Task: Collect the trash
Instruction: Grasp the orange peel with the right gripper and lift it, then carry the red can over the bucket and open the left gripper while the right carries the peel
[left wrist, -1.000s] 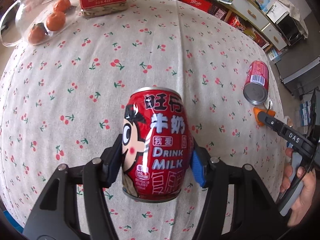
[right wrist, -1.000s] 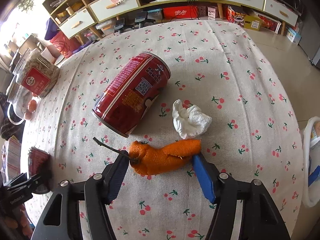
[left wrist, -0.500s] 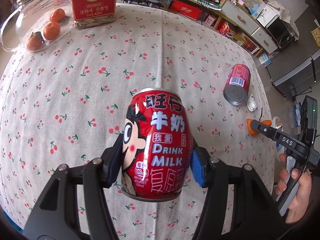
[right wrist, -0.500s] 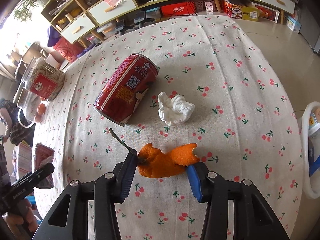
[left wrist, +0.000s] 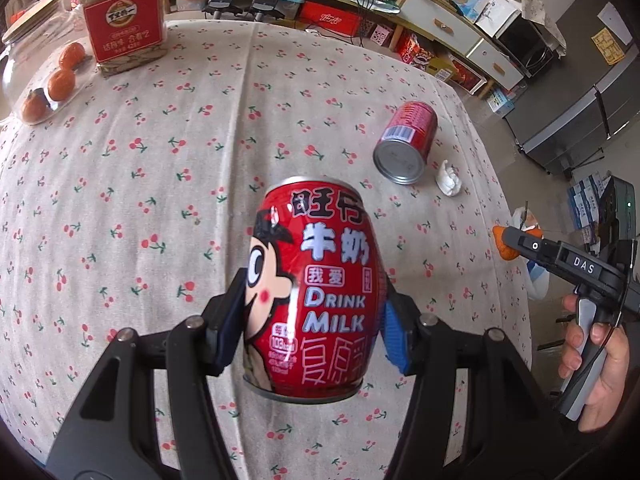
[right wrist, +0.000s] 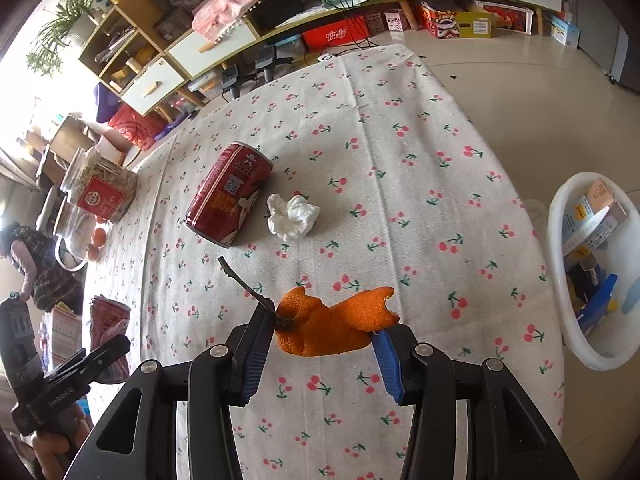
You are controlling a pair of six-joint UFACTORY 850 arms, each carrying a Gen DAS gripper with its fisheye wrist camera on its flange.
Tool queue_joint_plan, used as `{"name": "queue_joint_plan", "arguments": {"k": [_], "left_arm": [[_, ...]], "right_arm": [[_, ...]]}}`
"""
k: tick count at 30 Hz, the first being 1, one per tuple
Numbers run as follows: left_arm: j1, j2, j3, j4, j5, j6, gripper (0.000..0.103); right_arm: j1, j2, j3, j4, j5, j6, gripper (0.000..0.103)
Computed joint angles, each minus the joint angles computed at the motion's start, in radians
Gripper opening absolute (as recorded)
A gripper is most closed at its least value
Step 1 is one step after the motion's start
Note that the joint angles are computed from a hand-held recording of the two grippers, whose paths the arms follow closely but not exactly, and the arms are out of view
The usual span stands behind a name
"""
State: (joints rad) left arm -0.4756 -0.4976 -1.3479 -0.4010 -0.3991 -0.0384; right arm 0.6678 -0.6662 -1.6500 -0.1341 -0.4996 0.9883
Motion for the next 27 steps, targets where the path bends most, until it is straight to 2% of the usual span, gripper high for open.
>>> {"name": "queue_joint_plan", "arguments": {"k": [8, 14, 27], "left_arm": [[-0.073, -0.041, -0.073, 0.056, -0.012, -0.034, 0.061], [-0.128, -0.087, -0.141, 0.040, -0.034, -0.020, 0.061], [-0.258, -0.246, -0.405, 0.073, -0.131, -0.014, 0.060]], "right_arm": [[-0.026, 0.146, 0.191, -0.114, 0.057, 0.136, 0.049], [-0.063, 0.264, 0.352, -0.204, 0.084, 0.268, 0.049], [-0.165, 0.520, 0.685, -0.341, 0.144, 0.522, 0.049]]}}
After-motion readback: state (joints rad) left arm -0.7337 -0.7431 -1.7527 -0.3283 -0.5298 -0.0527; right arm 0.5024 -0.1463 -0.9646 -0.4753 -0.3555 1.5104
